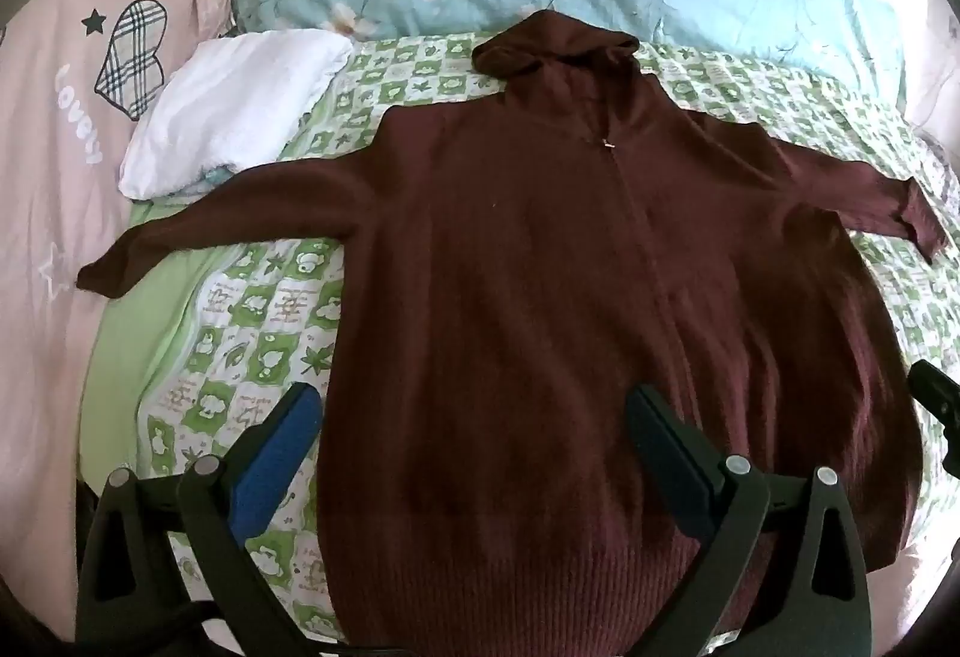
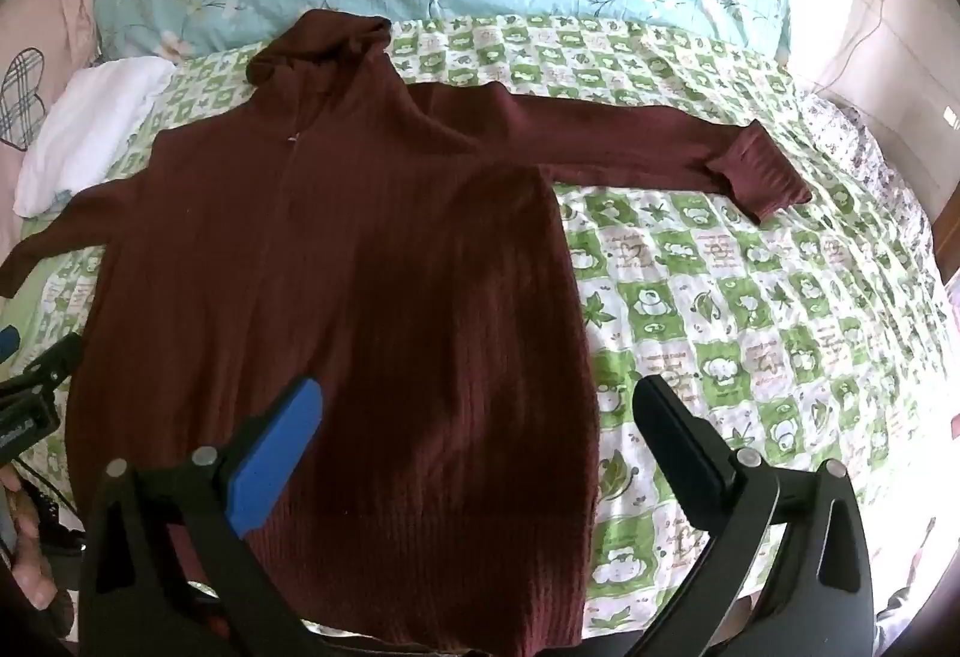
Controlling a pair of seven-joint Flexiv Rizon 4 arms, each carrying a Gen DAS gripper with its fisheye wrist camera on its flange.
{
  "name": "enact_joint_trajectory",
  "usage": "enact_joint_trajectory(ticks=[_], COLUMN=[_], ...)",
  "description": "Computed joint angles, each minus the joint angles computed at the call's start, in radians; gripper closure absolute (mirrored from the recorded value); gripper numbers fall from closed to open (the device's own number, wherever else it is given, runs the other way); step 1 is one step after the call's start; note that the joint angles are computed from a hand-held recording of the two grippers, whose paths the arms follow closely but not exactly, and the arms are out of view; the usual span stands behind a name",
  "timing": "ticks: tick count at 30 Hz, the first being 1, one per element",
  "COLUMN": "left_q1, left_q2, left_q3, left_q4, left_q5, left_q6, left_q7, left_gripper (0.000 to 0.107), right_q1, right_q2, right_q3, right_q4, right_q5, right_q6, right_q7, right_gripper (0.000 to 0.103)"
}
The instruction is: Fold large clothes
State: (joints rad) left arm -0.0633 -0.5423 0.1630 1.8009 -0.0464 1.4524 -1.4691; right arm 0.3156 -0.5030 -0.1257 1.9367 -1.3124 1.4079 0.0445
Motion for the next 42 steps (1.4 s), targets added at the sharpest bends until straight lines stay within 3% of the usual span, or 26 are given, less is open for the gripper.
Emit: enact_joint_trajectory(ticks=[7, 13, 15, 20, 26, 42], left_q1=[0.006, -0.054, -0.026, -0.02, -0.067, -0.053], left_q2=[0.001, -0.016, -0.012, -0.008, -0.016, -0.016], left_q3=[-0.01, 0.069, 0.034, 0.031, 0.089, 0.079], left_q4=[-0.002, -0.009, -0.008, 0.003, -0.015, -0.013], left_q5=[-0.001, 0.034, 0.018, 0.005, 0.043, 0.054], left_q6=[-0.01, 0.034, 0.024, 0.047, 0.034, 0.04], left_q7=[0.005, -0.054, -0.044, -0.055, -0.08, -0.081], left_gripper=[0.006, 0.006, 0.006, 0.006, 0.006, 0.006], right_q1=[-0.018, -0.037, -0.045, -0.057, -0.054, -0.058], right_q2=[-0.007, -0.01, -0.013, -0.022, -0.025, -0.025], right_q3=[-0.015, -0.002, 0.006, 0.02, 0.008, 0.016], right_q4=[-0.004, -0.018, -0.023, -0.031, -0.033, -0.042], right_q5=[-0.061, -0.118, -0.126, -0.118, -0.128, -0.132], right_q6=[0.07, 0.079, 0.082, 0.093, 0.116, 0.127], right_q7=[0.059, 0.1, 0.103, 0.09, 0.104, 0.103], right_gripper=[0.0, 0.0, 0.0, 0.0, 0.0, 0.0])
